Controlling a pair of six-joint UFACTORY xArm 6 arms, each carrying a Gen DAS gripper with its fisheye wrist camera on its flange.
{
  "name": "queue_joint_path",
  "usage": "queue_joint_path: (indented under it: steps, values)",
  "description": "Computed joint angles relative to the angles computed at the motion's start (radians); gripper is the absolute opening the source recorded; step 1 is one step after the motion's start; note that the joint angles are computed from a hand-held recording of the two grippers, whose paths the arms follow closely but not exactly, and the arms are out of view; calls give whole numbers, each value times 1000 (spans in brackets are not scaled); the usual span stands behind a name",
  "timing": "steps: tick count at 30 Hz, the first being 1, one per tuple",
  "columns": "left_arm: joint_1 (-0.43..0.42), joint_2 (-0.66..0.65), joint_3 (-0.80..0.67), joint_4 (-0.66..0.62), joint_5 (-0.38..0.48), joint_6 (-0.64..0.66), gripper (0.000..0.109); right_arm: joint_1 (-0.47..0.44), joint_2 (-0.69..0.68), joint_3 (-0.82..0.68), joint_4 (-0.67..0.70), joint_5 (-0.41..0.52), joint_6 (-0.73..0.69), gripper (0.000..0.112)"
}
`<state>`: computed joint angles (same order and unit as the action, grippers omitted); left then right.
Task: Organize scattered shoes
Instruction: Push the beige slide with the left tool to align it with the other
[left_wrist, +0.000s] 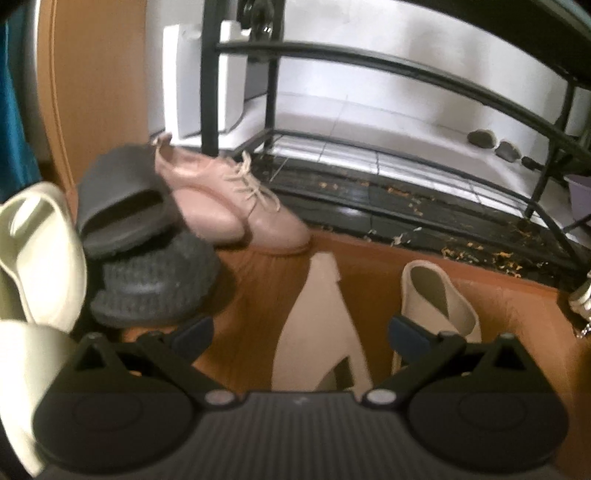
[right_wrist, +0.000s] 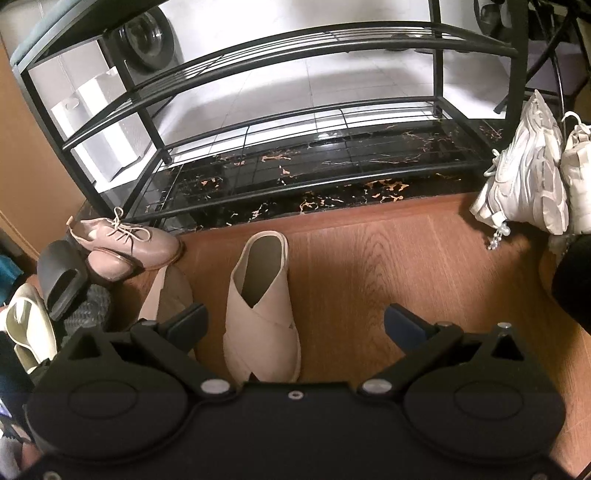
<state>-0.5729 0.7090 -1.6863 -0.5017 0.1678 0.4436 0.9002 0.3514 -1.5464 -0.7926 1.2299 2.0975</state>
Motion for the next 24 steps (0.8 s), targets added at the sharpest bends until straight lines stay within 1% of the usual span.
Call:
queue_joint_path:
  steps: [3,7,9,11,12,13,14,16,18,21,24]
  values:
    - [8,8,-15,18,45,-37,101,-3,-3,5,4,-6,0,103]
    - [24,37,-56,66,145,-120,101,-6,-10,17,9,-16,9,103]
    - [30,51,-75,84,187,-153,98,-7,-12,22,12,-23,13,103]
    - [35,64,-97,57,233,-144,88,-7,-12,23,14,-23,15,103]
    - [38,70,-108,22,257,-122,78,-7,-11,22,16,-19,16,103]
    - [41,76,-120,-11,281,-102,65,-7,-10,21,18,-13,18,103]
    - [42,78,-123,-23,291,-98,65,-7,-10,20,20,-7,21,103]
    - [43,74,-115,-22,283,-104,63,-9,-16,29,21,-12,34,103]
    - [43,67,-101,-45,273,-74,63,-9,-20,36,20,-18,45,103]
    - [36,58,-78,-41,230,-42,61,-9,-22,39,18,-22,45,103]
    - [37,62,-83,-45,206,-41,61,-9,-25,43,15,-22,49,103]
